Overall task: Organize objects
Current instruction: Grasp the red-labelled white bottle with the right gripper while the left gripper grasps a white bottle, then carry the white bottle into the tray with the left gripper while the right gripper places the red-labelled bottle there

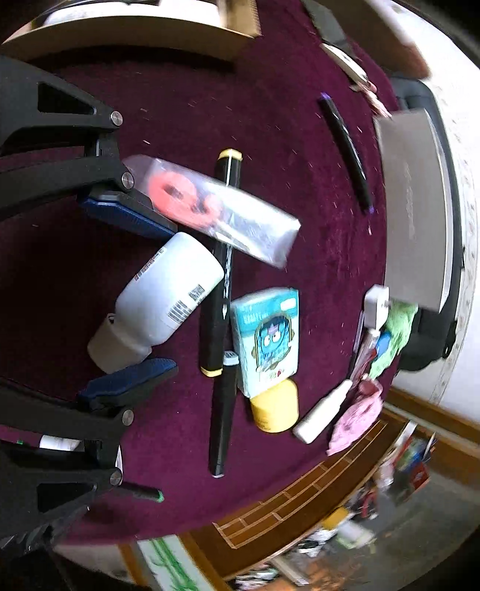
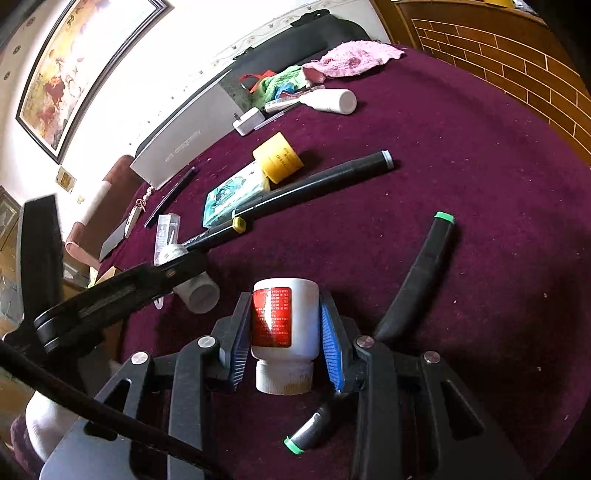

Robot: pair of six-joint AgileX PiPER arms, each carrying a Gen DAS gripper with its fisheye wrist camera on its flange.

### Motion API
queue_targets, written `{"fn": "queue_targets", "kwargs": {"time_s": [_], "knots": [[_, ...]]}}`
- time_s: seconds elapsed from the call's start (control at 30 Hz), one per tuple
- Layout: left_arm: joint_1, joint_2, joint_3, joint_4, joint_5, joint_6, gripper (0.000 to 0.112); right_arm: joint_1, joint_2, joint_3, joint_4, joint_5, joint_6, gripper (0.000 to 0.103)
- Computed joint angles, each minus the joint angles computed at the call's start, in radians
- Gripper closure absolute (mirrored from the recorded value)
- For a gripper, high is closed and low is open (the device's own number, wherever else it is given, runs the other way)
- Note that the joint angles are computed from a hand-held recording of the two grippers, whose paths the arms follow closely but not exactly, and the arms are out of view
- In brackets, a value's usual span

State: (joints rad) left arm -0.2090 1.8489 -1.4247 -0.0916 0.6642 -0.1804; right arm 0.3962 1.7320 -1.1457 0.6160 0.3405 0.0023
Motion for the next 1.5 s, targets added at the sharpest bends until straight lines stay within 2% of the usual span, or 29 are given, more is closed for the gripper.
{"fn": "queue_targets", "kwargs": {"time_s": [0.1,0.13,0.2,0.33,0.47,0.53,0.63,0.77,0.97,1.1,1.2,1.4,1.5], "knots": [[-0.022,-0.014,0.017,0.004,-0.022,0.067,0.064,0.0,0.001,0.0,0.016,0.003,-0.017,0.071],[-0.018,-0.022,0.02,-0.029,-0.015,0.11,0.074,-0.001,0.001,0.002,0.025,0.002,-0.028,0.071],[-0.014,-0.031,0.015,-0.063,0.01,0.163,0.084,0.0,0.0,0.004,0.024,-0.002,-0.03,0.071],[-0.005,-0.101,0.084,-0.081,-0.012,0.211,0.084,0.013,0.002,0.001,-0.032,-0.012,0.014,0.071],[0.06,-0.229,0.215,-0.204,-0.05,0.342,0.084,0.034,0.001,-0.002,-0.141,-0.027,0.103,0.071],[0.123,-0.323,0.3,-0.318,-0.049,0.454,0.084,0.038,-0.001,0.0,-0.158,-0.031,0.117,0.071],[0.263,-0.468,0.408,-0.494,0.001,0.638,0.084,0.026,-0.003,0.011,-0.059,-0.038,0.027,0.071],[0.524,-0.642,0.493,-0.612,0.127,0.82,0.084,0.005,0.002,0.016,0.143,-0.024,-0.152,0.071],[0.918,-0.725,0.552,-0.723,0.301,1.062,0.084,0.014,-0.021,-0.012,0.291,0.056,-0.254,0.071],[1.136,-0.703,0.594,-0.786,0.379,1.213,0.084,0.099,-0.028,-0.1,0.156,0.097,-0.118,0.071],[1.231,-0.658,0.6,-0.806,0.406,1.269,0.084,0.185,0.001,-0.199,0.037,0.135,-0.001,0.071],[1.356,-0.589,0.608,-0.84,0.441,1.37,0.084,0.325,0.116,-0.4,-0.066,0.201,0.127,0.071],[1.387,-0.568,0.608,-0.844,0.422,1.402,0.084,0.38,0.182,-0.508,-0.124,0.24,0.187,0.07]]}}
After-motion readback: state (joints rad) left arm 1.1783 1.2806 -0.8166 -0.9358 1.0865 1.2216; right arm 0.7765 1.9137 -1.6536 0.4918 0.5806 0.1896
